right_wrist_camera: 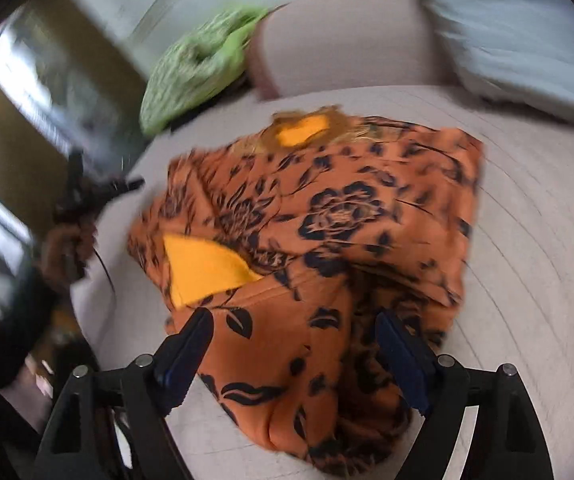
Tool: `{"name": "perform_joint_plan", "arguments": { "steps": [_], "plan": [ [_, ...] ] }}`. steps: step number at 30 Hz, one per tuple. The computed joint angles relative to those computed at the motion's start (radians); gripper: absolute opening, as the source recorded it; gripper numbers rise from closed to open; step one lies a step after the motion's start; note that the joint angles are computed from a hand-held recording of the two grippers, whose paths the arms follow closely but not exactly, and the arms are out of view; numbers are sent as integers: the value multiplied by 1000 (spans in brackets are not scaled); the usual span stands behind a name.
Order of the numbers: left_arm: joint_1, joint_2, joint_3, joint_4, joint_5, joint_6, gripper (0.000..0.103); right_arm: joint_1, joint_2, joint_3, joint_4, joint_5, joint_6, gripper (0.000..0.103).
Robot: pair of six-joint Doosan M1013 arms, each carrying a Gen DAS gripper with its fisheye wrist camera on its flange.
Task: Fold small clothes
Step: 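Fold the hem up toward the collar with both tools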
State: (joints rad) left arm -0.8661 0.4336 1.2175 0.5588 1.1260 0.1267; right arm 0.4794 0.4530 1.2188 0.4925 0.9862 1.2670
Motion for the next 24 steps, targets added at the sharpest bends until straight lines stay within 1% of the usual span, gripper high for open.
{"name": "perform_joint_plan", "arguments": {
  "steps": [2,3,4,5,6,7,10,12,13,14,15,16,17,19,20,22,24],
  "plan": [
    [-14,-11,26,-23,-13,-6,33,18,41,-45,-104,42,71,85],
    [-18,-14,36,-47,-25,3,33,21,72,-76,-118,95,87,77],
    [-18,-13,38,-58,-31,13,33,21,95,-103,-123,140,100,51],
    [-19,-11,40,-68,-36,38,33,21,108,-120,-110,175,95,35],
    [-19,-8,38,-72,-33,57,33,29,108,-124,-121,178,78,19],
    [-15,1,27,-74,-24,100,33,38,106,-134,-142,186,66,9],
    [2,23,-4,-59,-30,201,33,50,106,-176,-141,202,19,8],
    [16,47,-45,-57,0,274,33,47,87,-181,-146,173,5,8],
    [21,53,-55,-55,-1,307,33,46,82,-184,-144,153,9,8],
    [26,68,-82,-45,8,373,33,42,79,-188,-139,129,14,8],
    [29,79,-100,-38,18,402,34,34,71,-183,-130,106,16,8],
    [37,93,-124,-47,21,457,36,26,69,-187,-121,92,14,8],
    [43,98,-132,-61,16,484,39,23,67,-187,-120,70,15,8],
    [60,121,-166,-98,13,552,39,17,74,-200,-117,52,25,8],
    [64,125,-172,-103,8,571,40,13,72,-204,-127,44,32,8],
    [70,132,-183,-96,5,599,39,3,58,-195,-140,-8,50,8],
    [81,147,-202,-103,3,623,40,-2,55,-195,-166,-84,93,8]
  ]
}}
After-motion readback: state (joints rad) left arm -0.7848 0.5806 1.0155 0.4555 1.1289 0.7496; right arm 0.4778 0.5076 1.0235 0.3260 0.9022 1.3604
